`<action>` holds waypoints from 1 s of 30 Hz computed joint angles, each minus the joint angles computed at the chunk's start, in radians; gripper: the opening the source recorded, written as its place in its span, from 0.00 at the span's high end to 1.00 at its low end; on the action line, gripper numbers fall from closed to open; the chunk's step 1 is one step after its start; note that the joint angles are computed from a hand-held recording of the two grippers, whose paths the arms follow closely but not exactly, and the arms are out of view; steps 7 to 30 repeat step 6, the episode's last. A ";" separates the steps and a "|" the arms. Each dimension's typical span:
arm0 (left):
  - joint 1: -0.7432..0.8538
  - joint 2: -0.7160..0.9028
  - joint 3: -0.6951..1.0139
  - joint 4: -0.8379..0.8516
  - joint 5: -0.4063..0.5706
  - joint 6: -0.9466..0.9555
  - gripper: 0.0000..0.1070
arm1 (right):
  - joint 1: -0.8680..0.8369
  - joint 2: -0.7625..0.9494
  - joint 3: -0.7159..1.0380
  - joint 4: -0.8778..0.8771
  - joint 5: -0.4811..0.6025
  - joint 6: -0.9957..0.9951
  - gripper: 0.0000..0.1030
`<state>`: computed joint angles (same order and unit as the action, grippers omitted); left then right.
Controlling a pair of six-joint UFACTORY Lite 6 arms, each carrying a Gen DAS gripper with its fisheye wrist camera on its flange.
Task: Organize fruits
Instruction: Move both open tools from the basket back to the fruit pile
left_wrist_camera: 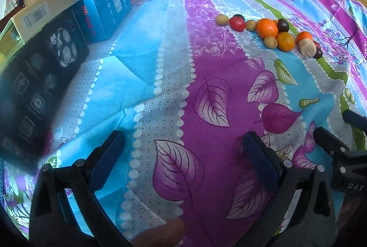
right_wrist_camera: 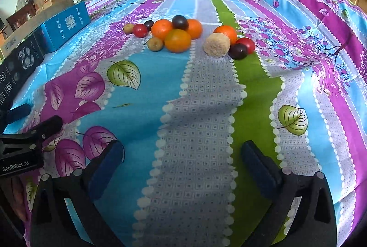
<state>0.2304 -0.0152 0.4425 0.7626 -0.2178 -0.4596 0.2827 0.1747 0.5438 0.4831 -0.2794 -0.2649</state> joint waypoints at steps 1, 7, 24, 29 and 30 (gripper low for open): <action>-0.008 0.018 0.013 -0.033 -0.001 0.026 0.04 | 0.000 0.001 0.001 0.001 0.000 -0.002 0.00; -0.041 0.084 0.047 -0.187 -0.022 0.154 0.04 | 0.000 0.009 0.005 -0.001 -0.004 0.001 0.00; -0.041 0.084 0.047 -0.187 -0.022 0.154 0.04 | 0.000 0.009 0.005 -0.001 -0.004 0.001 0.00; -0.041 0.084 0.047 -0.187 -0.022 0.154 0.04 | 0.000 0.009 0.005 -0.001 -0.004 0.001 0.00; -0.041 0.084 0.047 -0.187 -0.022 0.154 0.04 | 0.000 0.009 0.005 -0.001 -0.004 0.001 0.00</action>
